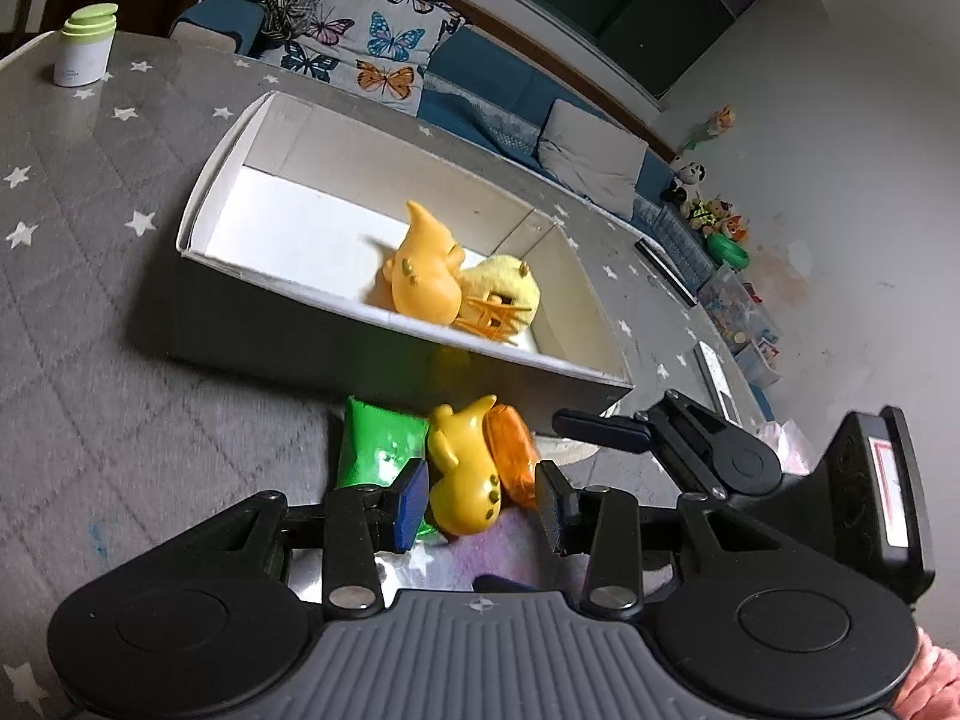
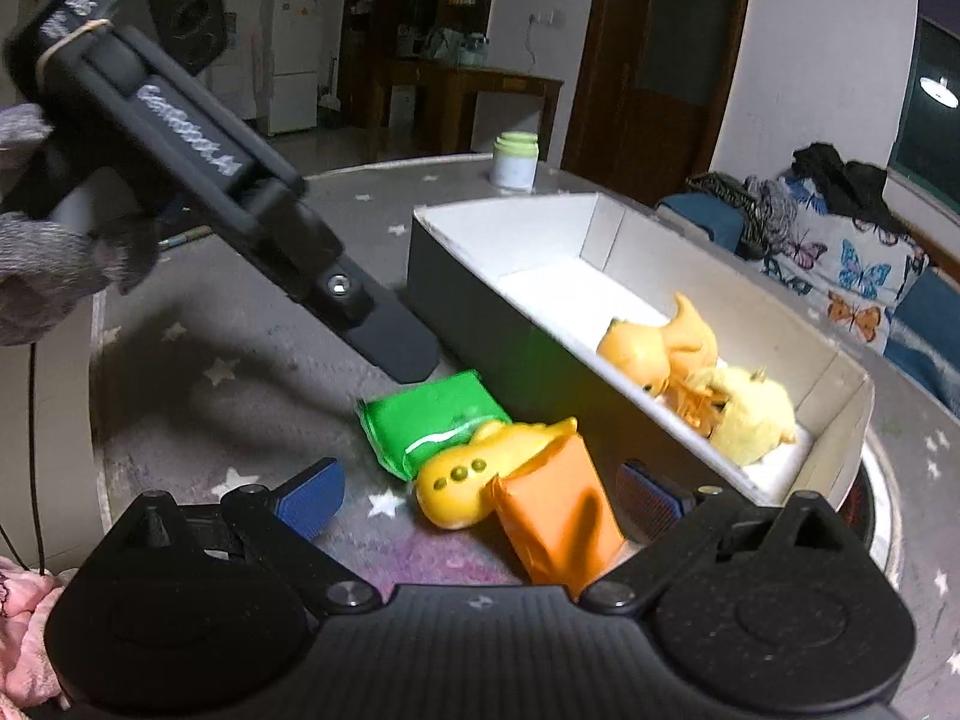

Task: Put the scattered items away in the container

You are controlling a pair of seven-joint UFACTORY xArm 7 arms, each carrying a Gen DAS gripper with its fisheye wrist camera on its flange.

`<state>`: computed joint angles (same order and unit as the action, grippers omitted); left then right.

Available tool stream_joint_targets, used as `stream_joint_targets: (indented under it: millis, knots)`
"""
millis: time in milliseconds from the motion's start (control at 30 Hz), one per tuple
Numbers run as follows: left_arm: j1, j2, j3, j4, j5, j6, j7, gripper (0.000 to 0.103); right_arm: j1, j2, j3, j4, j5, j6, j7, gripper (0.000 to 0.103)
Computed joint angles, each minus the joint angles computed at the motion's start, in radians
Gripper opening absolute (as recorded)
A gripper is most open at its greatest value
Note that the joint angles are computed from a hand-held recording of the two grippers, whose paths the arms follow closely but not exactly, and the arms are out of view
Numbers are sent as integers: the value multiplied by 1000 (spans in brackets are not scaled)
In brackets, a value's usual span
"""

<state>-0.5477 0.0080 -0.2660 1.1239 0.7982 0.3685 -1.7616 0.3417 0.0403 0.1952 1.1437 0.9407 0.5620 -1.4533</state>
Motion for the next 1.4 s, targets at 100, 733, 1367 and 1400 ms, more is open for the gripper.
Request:
stream_joint_targets:
  millis: [100, 733, 1367, 1400]
  knots:
    - [-1, 6, 2, -5, 7, -24, -19, 41, 2, 23, 5, 8, -11, -18, 7, 99]
    - [-13, 21, 11, -19, 38, -56, -80, 41, -16, -11, 11, -48, -26, 35, -15, 100]
    - [-53, 44, 18, -31, -10, -74, -58, 41, 32, -154, -61, -181, 26, 137, -47, 100]
    - [-55, 45, 19, -32, -14, -77, -55, 41, 33, -157, -63, -184, 25, 141, -44, 100]
